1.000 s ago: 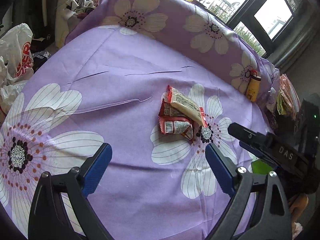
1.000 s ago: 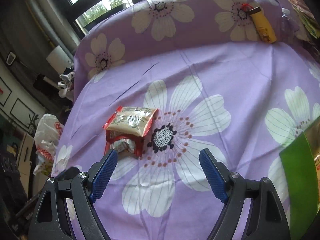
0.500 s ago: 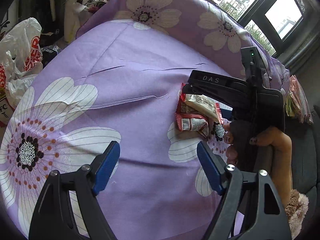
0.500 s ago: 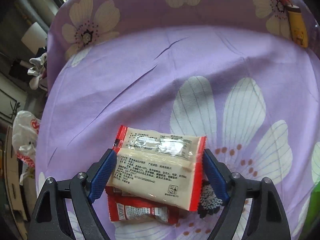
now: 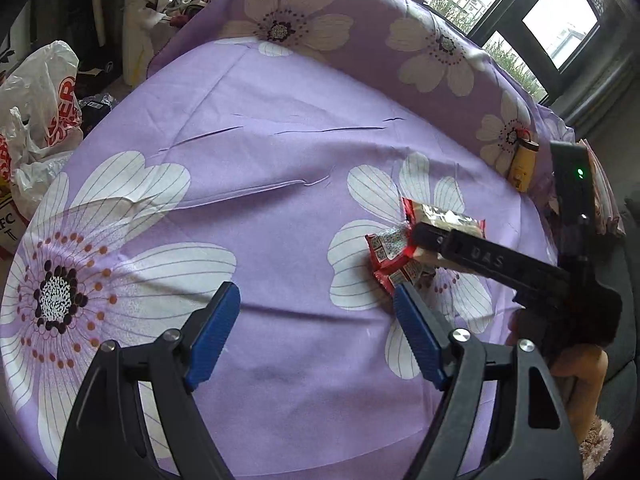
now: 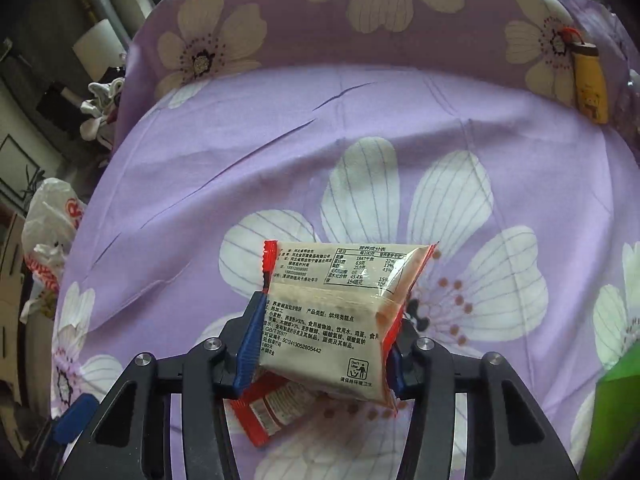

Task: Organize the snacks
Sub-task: 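Lift the cream-and-red pack with the right gripper off the other pack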

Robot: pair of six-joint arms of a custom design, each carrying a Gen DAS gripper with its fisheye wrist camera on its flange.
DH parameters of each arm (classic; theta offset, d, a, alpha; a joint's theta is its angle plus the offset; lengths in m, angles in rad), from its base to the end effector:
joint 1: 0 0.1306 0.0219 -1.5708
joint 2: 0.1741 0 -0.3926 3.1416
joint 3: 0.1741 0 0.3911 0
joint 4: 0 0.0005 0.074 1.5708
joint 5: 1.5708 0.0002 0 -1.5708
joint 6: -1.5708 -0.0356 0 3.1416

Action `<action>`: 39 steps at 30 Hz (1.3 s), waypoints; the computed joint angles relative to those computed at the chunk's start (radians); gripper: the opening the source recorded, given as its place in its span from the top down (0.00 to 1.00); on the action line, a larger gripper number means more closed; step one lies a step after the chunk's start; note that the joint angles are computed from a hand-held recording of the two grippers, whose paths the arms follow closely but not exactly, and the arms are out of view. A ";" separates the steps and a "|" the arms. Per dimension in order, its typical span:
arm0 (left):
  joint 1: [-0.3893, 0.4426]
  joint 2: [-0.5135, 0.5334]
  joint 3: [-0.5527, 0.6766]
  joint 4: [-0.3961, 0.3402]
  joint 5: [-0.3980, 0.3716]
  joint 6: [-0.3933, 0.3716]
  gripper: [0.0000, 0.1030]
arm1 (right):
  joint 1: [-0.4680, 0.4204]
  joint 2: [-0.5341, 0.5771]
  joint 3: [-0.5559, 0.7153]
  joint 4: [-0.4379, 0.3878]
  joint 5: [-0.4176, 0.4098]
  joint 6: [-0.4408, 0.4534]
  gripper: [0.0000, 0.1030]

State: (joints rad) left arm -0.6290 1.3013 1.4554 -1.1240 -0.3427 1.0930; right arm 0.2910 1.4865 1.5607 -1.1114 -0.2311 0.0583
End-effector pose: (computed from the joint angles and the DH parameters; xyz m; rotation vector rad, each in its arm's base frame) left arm 0.3557 -0.2447 0.4926 -0.7001 2.3846 -0.3033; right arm 0.4789 0.1514 0.4570 -0.5356 2.5585 0.3841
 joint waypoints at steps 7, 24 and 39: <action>-0.042 0.038 0.035 -0.013 0.008 -0.022 0.23 | -0.122 -0.132 -0.137 -0.140 -0.184 0.113 0.49; -0.102 0.138 0.095 0.024 0.180 -0.084 0.33 | -0.322 -0.203 -0.238 -0.133 -0.386 0.083 0.30; -0.160 0.223 0.170 -0.003 0.131 -0.165 0.61 | -0.283 -0.168 -0.252 -0.175 -0.435 0.061 0.46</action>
State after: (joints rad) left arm -0.7887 1.5243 1.6250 -1.1273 -0.2114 0.9283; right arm 0.0077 1.3187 1.3088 -1.2867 -0.6656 0.1189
